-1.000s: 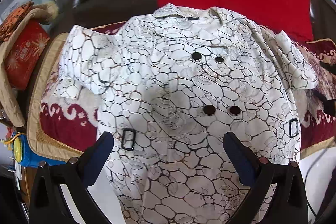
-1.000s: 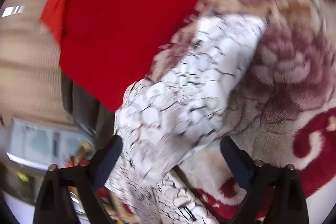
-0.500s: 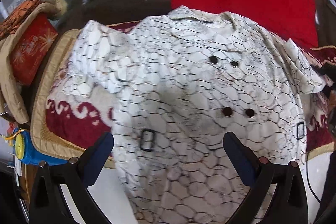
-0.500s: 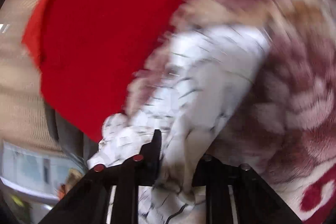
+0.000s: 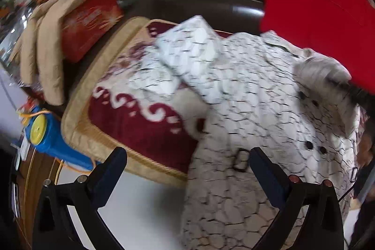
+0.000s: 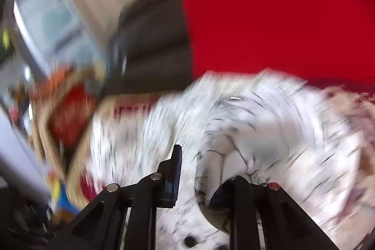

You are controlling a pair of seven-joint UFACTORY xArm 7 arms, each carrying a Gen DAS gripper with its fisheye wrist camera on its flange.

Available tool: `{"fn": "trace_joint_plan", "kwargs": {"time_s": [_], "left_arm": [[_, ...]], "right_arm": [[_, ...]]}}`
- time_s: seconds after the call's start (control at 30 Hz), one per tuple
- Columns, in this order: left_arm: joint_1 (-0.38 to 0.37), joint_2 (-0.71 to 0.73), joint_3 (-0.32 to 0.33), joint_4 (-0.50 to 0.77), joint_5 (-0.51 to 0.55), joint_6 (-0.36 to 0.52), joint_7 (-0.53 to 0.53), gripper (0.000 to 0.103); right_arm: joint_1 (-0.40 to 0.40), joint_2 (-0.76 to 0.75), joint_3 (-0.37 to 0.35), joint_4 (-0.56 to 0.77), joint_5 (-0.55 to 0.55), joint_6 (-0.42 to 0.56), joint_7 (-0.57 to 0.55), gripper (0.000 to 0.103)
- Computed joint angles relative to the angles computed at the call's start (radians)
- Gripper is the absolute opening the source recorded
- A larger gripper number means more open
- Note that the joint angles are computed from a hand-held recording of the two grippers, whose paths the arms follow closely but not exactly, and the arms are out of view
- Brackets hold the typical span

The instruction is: Fold large clothes

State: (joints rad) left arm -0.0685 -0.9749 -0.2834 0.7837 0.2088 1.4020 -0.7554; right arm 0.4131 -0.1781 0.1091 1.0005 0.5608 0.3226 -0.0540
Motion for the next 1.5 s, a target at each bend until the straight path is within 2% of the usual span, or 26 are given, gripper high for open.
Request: {"fn": "trace_joint_plan", "kwargs": {"time_s": [0.03,0.07,0.1,0.17,0.27,0.4,0.47,0.53,0.63,0.67,0.7,0.77,0.83,0.9,1.0,1.03,1.1,1.2,1.27,1.3,1.4,1.5], "left_arm": [[0.002,-0.009,0.002,-0.003,0.003,0.008,-0.001,0.103],[0.007,-0.024,0.009,-0.008,0.007,0.02,-0.002,0.103],[0.01,-0.032,0.014,-0.011,0.009,0.025,-0.001,0.103],[0.015,-0.039,0.017,-0.016,0.012,0.026,0.0,0.103],[0.017,-0.029,0.014,-0.013,0.008,0.014,0.001,0.103],[-0.003,0.012,0.009,-0.015,0.002,-0.05,0.018,0.103],[-0.011,0.013,0.026,-0.028,-0.008,-0.093,0.025,0.103],[-0.003,-0.004,0.045,-0.05,-0.019,-0.126,0.009,0.103],[0.029,-0.066,0.089,-0.106,-0.032,-0.157,-0.015,0.103],[0.041,-0.081,0.099,-0.119,-0.031,-0.158,-0.016,0.103],[0.057,-0.106,0.119,-0.141,-0.029,-0.164,-0.018,0.103],[0.087,-0.135,0.152,-0.167,-0.031,-0.166,-0.016,0.103],[0.119,-0.166,0.199,-0.196,-0.043,-0.187,-0.015,0.103],[0.149,-0.179,0.256,-0.222,-0.067,-0.235,-0.008,0.103],[0.199,-0.182,0.329,-0.264,-0.111,-0.367,-0.002,0.103],[0.211,-0.16,0.346,-0.266,-0.125,-0.4,0.005,0.103],[0.224,-0.12,0.373,-0.266,-0.167,-0.457,0.016,0.103],[0.2,-0.024,0.42,-0.254,-0.265,-0.59,0.042,0.103],[0.159,0.086,0.45,-0.208,-0.319,-0.685,0.097,0.103],[0.135,0.135,0.472,-0.183,-0.351,-0.709,0.132,0.103],[0.03,0.313,0.592,-0.097,-0.522,-0.751,0.242,0.103],[-0.021,0.434,0.675,-0.048,-0.678,-0.775,0.329,0.103]], "right_arm": [[0.027,0.041,-0.001,0.037,-0.039,0.064,0.027,0.028],[0.012,0.068,0.038,0.058,-0.055,0.115,0.052,0.039],[0.003,0.089,0.064,0.058,-0.028,0.13,0.038,0.062],[0.046,0.089,0.056,0.021,0.105,0.141,-0.062,0.076],[0.056,0.05,0.049,-0.021,0.209,0.196,-0.171,0.076],[0.065,-0.085,-0.028,-0.131,0.507,0.215,-0.376,0.076],[0.064,-0.125,-0.049,-0.165,0.639,0.15,-0.435,0.076],[0.046,-0.154,-0.057,-0.207,0.721,0.072,-0.421,0.076],[-0.021,-0.117,-0.044,-0.226,0.628,0.089,-0.242,0.076],[-0.015,-0.099,-0.058,-0.227,0.607,0.1,-0.203,0.072],[-0.022,-0.07,-0.064,-0.229,0.607,0.127,-0.161,0.064],[-0.037,-0.072,-0.068,-0.242,0.622,0.139,-0.137,0.055],[-0.035,-0.106,-0.071,-0.254,0.66,0.139,-0.178,0.056],[-0.017,-0.124,-0.078,-0.246,0.757,0.113,-0.289,0.056],[0.005,-0.142,-0.059,-0.231,0.867,0.069,-0.407,0.056],[0.009,-0.145,-0.059,-0.227,0.9,0.083,-0.438,0.056],[0.007,-0.14,-0.045,-0.227,0.895,0.118,-0.441,0.056],[0.011,-0.11,-0.018,-0.221,0.884,0.147,-0.439,0.056],[0.016,-0.098,-0.001,-0.227,0.877,0.145,-0.437,0.056],[0.019,-0.083,0.004,-0.216,0.887,0.143,-0.445,0.056],[0.011,-0.097,0.002,-0.225,0.904,0.148,-0.467,0.056],[-0.001,-0.14,-0.003,-0.247,0.89,0.131,-0.478,0.056]]}}
